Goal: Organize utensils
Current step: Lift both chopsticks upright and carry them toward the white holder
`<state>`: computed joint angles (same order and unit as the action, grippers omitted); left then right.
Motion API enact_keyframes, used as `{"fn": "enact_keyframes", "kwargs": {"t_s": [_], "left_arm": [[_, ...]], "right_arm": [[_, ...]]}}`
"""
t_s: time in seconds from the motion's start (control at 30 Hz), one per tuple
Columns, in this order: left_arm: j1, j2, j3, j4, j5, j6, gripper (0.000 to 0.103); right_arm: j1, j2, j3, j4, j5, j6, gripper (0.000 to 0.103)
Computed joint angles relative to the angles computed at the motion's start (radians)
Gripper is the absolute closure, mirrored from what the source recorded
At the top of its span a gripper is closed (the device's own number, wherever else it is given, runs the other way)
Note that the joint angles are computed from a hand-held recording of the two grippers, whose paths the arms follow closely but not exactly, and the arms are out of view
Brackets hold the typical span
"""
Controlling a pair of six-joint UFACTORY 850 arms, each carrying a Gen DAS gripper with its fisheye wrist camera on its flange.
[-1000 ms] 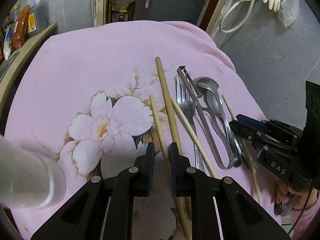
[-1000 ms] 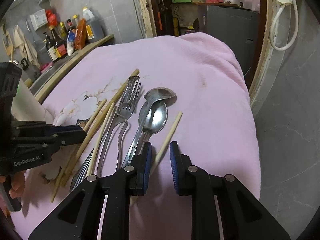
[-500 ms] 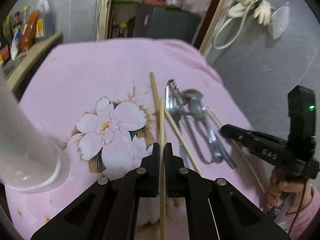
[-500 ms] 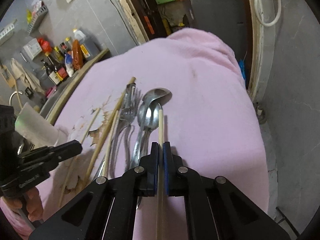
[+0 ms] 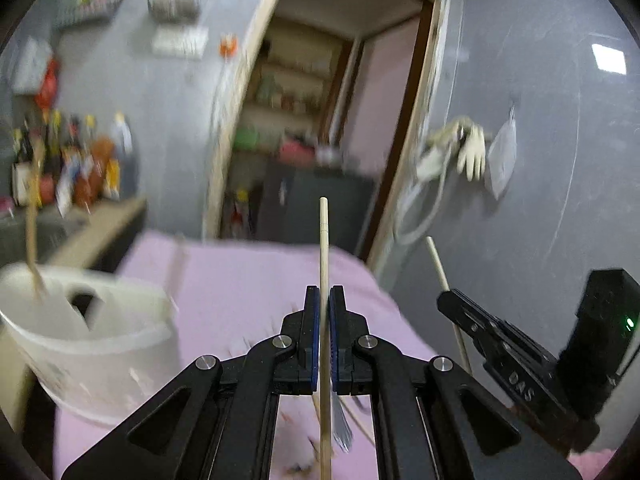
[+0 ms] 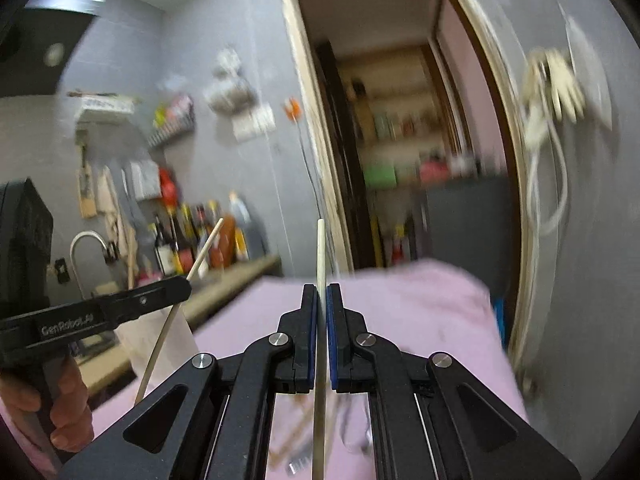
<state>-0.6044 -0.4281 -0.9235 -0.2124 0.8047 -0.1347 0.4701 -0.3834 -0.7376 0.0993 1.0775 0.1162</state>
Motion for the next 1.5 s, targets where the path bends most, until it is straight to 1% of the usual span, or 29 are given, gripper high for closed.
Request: {"fn": "enact_keyframes", "kwargs": {"t_s": [0.03, 0.13, 0.2, 0.23, 0.33, 0.43, 0.57, 0.63, 0.73, 0.87, 0.93, 1.07, 1.2, 1.33, 1.5], "left_arm": [[-0.005, 0.015, 0.011, -0.039, 0.036, 0.036, 0.1], [-0.002, 0.052, 0.038, -0.096, 0.116, 0.081, 0.1], [0.013, 0.088, 0.068, -0.126, 0.165, 0.097, 0.1], [0.024, 0.106, 0.083, -0.126, 0.182, 0.094, 0.1], [0.073, 0.144, 0.112, -0.128, 0.243, 0.064, 0.1], [0.141, 0.165, 0.143, -0.14, 0.31, 0.017, 0.1], [0.225, 0.163, 0.17, -0.18, 0.394, -0.057, 0.1], [0.256, 0.169, 0.188, -0.177, 0.413, -0.103, 0.1], [0.301, 0.159, 0.195, -0.153, 0.437, -0.171, 0.1], [0.3, 0.113, 0.177, -0.222, 0.487, -0.159, 0.1], [0.301, 0.086, 0.158, -0.237, 0.488, -0.163, 0.1], [0.297, 0.041, 0.134, -0.271, 0.489, -0.175, 0.1], [0.292, 0.016, 0.128, -0.288, 0.492, -0.18, 0.1], [0.273, -0.004, 0.123, -0.308, 0.512, -0.13, 0.1], [0.255, -0.031, 0.118, -0.309, 0.535, -0.091, 0.1]], "right_arm": [[0.012, 0.0, -0.002, 0.013, 0.034, -0.021, 0.1], [0.058, -0.004, -0.018, 0.043, 0.16, -0.082, 0.1], [0.082, -0.021, -0.05, 0.035, 0.221, -0.094, 0.1], [0.087, -0.03, -0.069, 0.024, 0.236, -0.089, 0.1], [0.097, -0.067, -0.146, -0.04, 0.259, -0.026, 0.1], [0.092, -0.123, -0.238, -0.135, 0.286, 0.107, 0.1], [0.094, -0.181, -0.329, -0.196, 0.295, 0.235, 0.1], [0.098, -0.204, -0.358, -0.213, 0.3, 0.282, 0.1], [0.115, -0.235, -0.396, -0.213, 0.313, 0.28, 0.1], [0.144, -0.268, -0.418, -0.151, 0.345, 0.203, 0.1], [0.161, -0.286, -0.434, -0.115, 0.344, 0.157, 0.1], [0.178, -0.314, -0.449, -0.072, 0.333, 0.104, 0.1], [0.188, -0.336, -0.469, -0.024, 0.306, 0.082, 0.1], [0.2, -0.354, -0.488, 0.03, 0.288, 0.048, 0.1], [0.216, -0.377, -0.498, 0.092, 0.286, -0.014, 0.1]]}}
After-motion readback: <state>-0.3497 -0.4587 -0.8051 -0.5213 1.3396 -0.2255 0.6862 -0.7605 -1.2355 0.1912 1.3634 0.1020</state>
